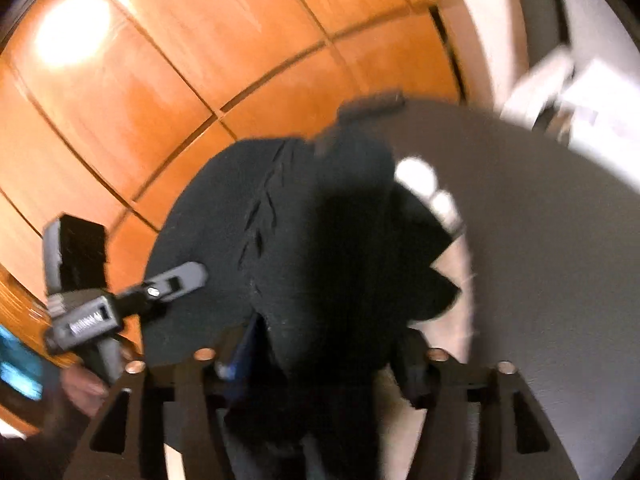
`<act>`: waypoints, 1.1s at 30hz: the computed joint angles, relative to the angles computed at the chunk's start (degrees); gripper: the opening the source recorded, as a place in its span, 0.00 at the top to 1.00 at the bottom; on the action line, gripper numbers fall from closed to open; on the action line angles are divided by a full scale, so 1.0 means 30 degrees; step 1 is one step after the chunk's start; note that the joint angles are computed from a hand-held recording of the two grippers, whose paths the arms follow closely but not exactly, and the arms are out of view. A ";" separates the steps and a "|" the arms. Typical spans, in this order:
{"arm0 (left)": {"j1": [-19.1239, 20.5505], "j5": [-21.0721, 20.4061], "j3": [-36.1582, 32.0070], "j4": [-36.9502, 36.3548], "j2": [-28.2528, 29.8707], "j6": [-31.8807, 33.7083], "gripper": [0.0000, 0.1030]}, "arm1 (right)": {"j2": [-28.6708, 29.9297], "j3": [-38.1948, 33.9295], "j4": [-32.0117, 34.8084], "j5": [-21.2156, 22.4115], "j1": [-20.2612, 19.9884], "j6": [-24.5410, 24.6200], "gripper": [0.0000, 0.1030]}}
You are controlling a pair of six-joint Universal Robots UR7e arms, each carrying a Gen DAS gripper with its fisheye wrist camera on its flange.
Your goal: Fold clothes
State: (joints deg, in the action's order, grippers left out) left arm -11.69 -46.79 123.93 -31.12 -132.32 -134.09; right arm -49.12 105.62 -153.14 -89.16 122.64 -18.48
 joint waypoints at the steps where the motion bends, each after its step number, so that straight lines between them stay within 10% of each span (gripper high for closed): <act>1: -0.0827 -0.0887 -0.0425 0.1248 0.0245 -0.0918 0.52 | -0.0569 0.0570 -0.0695 -0.0615 0.0405 -0.0576 0.37; 5: -0.1750 -0.2365 -0.1142 0.4208 0.2787 -0.3595 0.55 | -0.2121 0.1946 -0.3634 -0.2022 0.2068 -0.3268 0.37; 9: -0.2329 -0.0008 -0.1082 0.4544 0.3569 -0.2569 0.55 | -0.1597 0.1009 -0.1318 -0.0009 0.3982 -0.4831 0.38; 13: 0.1824 0.2597 -0.0520 0.0158 0.2782 0.2728 0.54 | -0.0058 0.0051 0.0673 -0.1899 0.4072 -0.6058 0.41; 16: 0.5250 0.2934 0.0358 -0.2734 0.1620 0.5509 0.57 | 0.2250 -0.2281 0.1797 -0.3848 0.3567 -0.4587 0.66; 18: 0.6413 0.3284 0.0775 -0.3878 0.0907 0.6321 0.57 | 0.2654 -0.2923 0.1906 -0.2658 0.2331 -0.2211 0.68; 25: 0.5021 0.2537 0.0754 -0.1266 0.2198 0.3767 0.57 | 0.2169 -0.1605 0.0412 -0.0228 0.1122 -0.1057 0.71; 30: 0.2851 0.1201 -0.0764 0.2704 0.4850 -0.0210 0.57 | 0.1378 -0.0039 -0.0544 -0.1802 0.2520 -0.2064 0.69; 33: 0.3718 0.0325 -0.0681 0.1297 0.5664 0.2083 0.54 | 0.1707 -0.0848 0.0529 -0.2029 0.2744 -0.1264 0.69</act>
State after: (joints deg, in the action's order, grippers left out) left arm -0.53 -45.82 121.89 -27.23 -115.33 -127.84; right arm -44.00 103.08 -151.55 -95.25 130.87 -22.27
